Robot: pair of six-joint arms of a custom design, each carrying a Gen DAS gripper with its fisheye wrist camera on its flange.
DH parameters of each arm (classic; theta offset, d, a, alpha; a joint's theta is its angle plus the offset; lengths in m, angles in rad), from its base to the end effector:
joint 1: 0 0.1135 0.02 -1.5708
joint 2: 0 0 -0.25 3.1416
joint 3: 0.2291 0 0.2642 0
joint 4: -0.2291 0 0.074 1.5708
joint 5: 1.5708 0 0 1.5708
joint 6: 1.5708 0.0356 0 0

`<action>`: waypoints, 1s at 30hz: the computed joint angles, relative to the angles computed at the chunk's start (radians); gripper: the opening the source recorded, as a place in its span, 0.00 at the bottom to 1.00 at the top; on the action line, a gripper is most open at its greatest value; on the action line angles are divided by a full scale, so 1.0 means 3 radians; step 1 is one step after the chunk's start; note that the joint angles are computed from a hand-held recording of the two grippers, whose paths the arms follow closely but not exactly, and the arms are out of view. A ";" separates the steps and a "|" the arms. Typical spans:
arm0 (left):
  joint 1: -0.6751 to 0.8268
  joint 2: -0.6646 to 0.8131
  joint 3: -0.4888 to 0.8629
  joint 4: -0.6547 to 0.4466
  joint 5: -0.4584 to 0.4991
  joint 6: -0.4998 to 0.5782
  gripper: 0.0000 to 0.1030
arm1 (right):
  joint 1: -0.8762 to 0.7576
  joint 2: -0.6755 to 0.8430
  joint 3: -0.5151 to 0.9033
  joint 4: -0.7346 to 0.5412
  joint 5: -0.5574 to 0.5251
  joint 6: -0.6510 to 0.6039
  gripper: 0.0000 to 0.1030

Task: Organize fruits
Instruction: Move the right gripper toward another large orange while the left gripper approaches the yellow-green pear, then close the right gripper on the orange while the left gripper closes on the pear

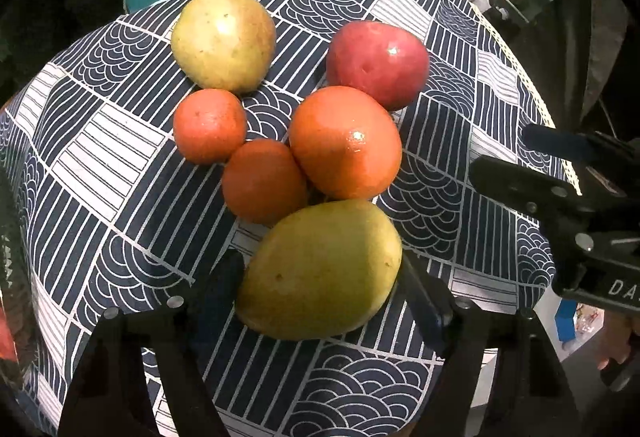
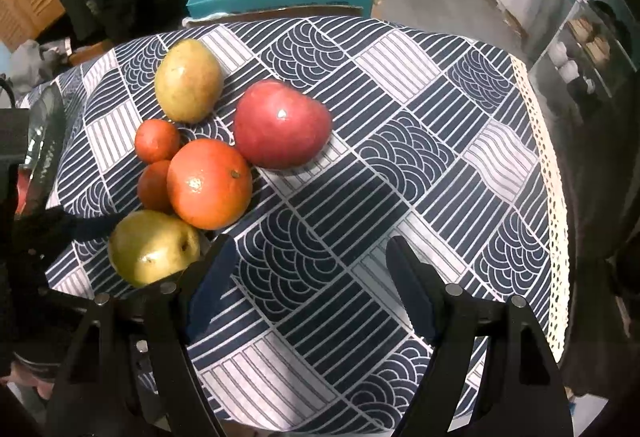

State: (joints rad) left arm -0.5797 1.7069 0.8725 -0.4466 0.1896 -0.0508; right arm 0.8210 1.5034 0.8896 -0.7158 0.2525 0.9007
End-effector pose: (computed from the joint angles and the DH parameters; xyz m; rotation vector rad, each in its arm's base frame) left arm 0.2493 -0.1712 0.1064 0.7966 2.7878 -0.3933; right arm 0.1932 0.1944 0.1585 0.1543 2.7903 0.0256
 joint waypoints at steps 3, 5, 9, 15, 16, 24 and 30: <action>-0.0003 -0.0054 -0.0060 0.0033 -0.0006 0.0038 0.76 | -0.0002 0.0046 0.0039 0.0028 -0.0011 -0.0033 0.76; -0.0006 -0.0094 -0.0088 0.0021 -0.0072 0.0029 0.76 | -0.0010 0.0066 0.0052 0.0074 -0.0035 -0.0066 0.76; 0.0132 -0.0242 -0.0160 -0.0045 -0.0079 0.0078 0.76 | -0.0068 0.0089 0.0030 0.0288 -0.0192 -0.0137 0.76; 0.0345 -0.0401 -0.0250 -0.0077 -0.0100 0.0204 0.75 | -0.0117 0.0290 0.0130 0.0518 -0.0374 -0.0243 0.76; 0.0403 -0.0411 -0.0252 -0.0093 -0.0074 0.0220 0.75 | -0.0124 0.0331 0.0153 0.0558 -0.0403 -0.0263 0.76; 0.0716 -0.0476 -0.0236 -0.0193 0.0005 0.0345 0.67 | -0.0197 0.0670 0.0295 0.0816 -0.0568 -0.0458 0.76; 0.0820 -0.0434 -0.0231 -0.0175 0.0131 0.0397 0.67 | -0.0313 0.0808 0.0289 0.0996 -0.0740 -0.0481 0.76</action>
